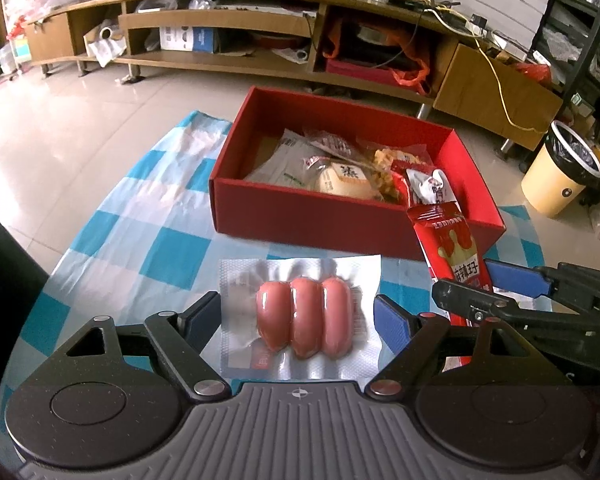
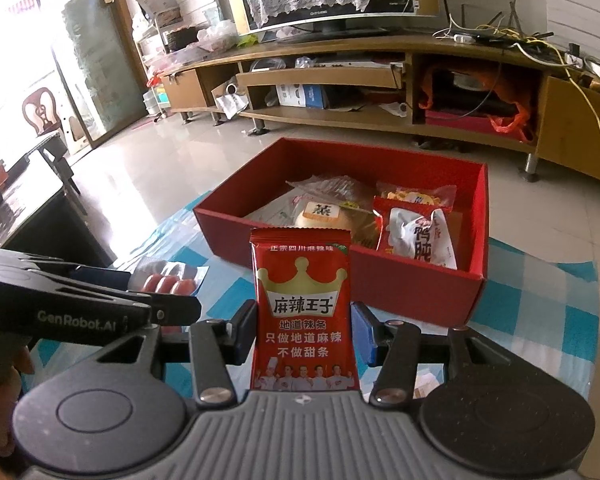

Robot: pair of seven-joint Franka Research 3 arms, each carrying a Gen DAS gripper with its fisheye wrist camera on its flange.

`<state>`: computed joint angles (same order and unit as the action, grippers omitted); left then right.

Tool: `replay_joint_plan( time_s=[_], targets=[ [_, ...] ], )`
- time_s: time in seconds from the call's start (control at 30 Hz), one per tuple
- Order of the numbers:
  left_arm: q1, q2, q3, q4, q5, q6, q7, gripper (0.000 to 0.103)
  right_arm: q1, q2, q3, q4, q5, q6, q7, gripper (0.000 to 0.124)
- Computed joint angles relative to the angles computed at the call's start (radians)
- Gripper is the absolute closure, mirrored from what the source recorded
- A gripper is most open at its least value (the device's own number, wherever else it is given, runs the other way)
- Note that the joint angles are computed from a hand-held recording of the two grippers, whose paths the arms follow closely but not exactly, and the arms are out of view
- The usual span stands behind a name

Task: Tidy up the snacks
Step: 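Lift sausage pack in left gripper and red packet in right gripper over red box, then open left gripper dropping sausage pack into box while right gripper releases red packet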

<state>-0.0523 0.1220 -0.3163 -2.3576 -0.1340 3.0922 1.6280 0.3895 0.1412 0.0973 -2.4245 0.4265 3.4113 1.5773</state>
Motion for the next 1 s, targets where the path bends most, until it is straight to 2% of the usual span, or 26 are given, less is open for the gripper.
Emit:
replay_joint_plan(
  time_s=[0.3,0.5,0.73,0.9,1.0],
  targets=[
    [-0.03,0.031,0.034,0.052,0.095,0.004,-0.088,0.018,-0.01,0.01,-0.007,0.021,0.005,0.01,0.009,0.075],
    [-0.058,0.062,0.069,0.102,0.195,0.006,-0.18,0.018,-0.05,0.023,0.01,0.039,-0.031,0.027,0.05,0.075],
    [-0.067,0.105,0.083,0.164,0.279,0.001,-0.255,0.018,-0.082,0.045,0.015,0.071,-0.067,0.036,0.087,0.075],
    [-0.108,0.146,0.127,0.224,0.356,-0.011,-0.326,0.019,-0.13,0.067,0.04,0.097,-0.121,0.037,0.132,0.075],
    [-0.125,0.174,0.144,0.264,0.397,-0.018,-0.363,0.019,-0.135,0.086,0.031,0.123,-0.129,0.03,0.136,0.075]
  ],
)
